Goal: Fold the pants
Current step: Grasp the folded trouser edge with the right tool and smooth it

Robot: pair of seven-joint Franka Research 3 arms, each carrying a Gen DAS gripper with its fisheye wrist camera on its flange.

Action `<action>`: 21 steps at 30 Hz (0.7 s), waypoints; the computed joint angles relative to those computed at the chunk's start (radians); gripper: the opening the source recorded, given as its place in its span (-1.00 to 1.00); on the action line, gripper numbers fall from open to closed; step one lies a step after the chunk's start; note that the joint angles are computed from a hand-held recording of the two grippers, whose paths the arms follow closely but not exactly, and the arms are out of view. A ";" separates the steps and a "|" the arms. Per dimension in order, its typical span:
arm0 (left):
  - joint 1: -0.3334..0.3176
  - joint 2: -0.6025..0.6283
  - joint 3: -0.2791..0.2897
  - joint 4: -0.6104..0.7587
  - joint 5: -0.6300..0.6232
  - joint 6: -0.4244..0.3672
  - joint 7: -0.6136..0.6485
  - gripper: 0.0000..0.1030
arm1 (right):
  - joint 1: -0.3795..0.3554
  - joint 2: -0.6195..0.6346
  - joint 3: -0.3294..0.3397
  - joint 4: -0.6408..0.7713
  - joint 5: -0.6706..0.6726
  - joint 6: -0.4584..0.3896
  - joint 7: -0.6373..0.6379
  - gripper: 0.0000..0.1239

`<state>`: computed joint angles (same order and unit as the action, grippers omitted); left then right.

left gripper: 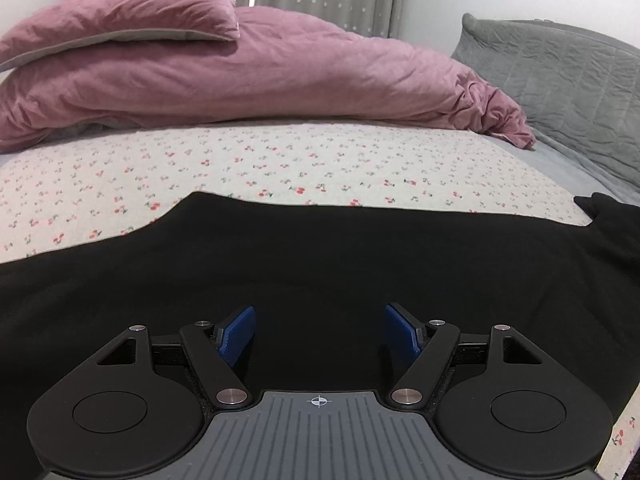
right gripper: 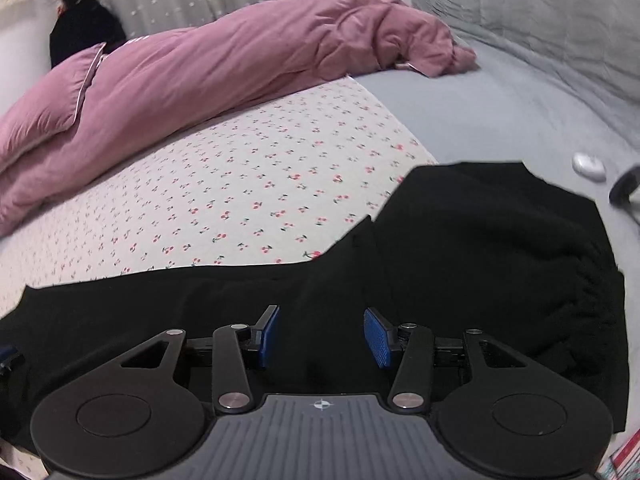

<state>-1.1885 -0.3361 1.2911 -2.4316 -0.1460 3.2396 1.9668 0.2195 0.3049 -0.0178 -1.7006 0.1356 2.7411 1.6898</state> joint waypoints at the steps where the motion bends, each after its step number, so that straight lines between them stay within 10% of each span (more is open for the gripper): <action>1: 0.001 0.002 0.002 0.001 -0.004 -0.006 -0.005 0.46 | -0.013 0.004 0.012 0.002 0.028 -0.005 -0.017 -0.22; 10: 0.008 0.006 -0.003 0.000 -0.020 -0.015 0.000 0.48 | 0.029 0.062 -0.045 0.070 -0.127 -0.105 0.091 -0.24; 13: 0.012 0.010 -0.007 -0.002 -0.020 -0.016 0.006 0.49 | 0.021 0.065 -0.030 0.062 -0.124 -0.084 0.056 -0.97; 21: -0.006 0.022 -0.002 -0.015 -0.010 0.003 0.029 0.61 | 0.084 0.073 -0.114 0.077 -0.312 -0.018 0.174 -0.89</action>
